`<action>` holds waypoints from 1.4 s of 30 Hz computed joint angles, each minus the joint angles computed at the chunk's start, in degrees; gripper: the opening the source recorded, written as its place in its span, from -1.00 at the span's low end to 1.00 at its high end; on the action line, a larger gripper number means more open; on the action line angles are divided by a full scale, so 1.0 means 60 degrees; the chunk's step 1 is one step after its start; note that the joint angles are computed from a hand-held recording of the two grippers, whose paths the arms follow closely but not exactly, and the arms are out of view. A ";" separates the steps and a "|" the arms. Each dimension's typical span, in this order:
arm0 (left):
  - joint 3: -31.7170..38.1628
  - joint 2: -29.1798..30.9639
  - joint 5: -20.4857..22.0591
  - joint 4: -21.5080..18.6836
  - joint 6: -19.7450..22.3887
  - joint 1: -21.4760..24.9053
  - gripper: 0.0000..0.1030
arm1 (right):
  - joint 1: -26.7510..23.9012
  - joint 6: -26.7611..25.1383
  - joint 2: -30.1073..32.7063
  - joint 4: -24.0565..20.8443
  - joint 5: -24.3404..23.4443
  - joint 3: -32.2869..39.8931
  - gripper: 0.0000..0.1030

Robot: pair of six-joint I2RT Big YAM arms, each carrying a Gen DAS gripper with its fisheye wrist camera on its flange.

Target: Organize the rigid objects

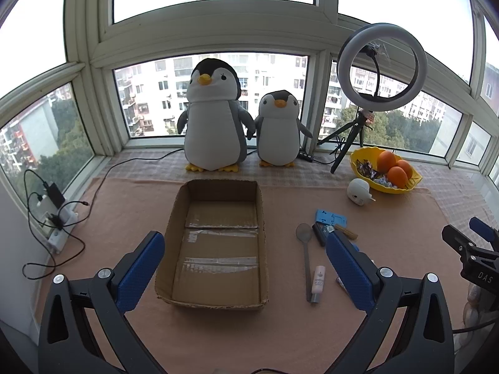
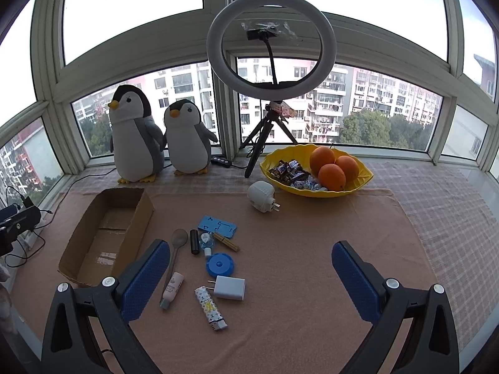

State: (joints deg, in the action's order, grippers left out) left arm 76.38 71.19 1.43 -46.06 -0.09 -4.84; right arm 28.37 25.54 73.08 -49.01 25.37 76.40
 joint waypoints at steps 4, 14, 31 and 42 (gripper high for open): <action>0.0006 0.0003 -0.0005 -0.0002 0.0011 0.0000 0.99 | 0.0002 0.0017 0.0021 0.0008 -0.0033 0.0011 0.98; 0.0036 0.0057 0.0027 -0.0014 0.0051 0.0015 0.99 | 0.0035 0.0031 0.0054 -0.0042 0.0020 0.0036 0.98; 0.0097 0.0106 0.0004 -0.0045 0.0063 -0.0002 0.99 | -0.0022 0.0005 0.0086 -0.0072 -0.0074 0.0066 0.98; 0.0108 0.0165 -0.0004 -0.0052 0.0073 0.0010 0.99 | -0.0052 0.0036 0.0167 -0.0083 -0.0135 0.0111 0.98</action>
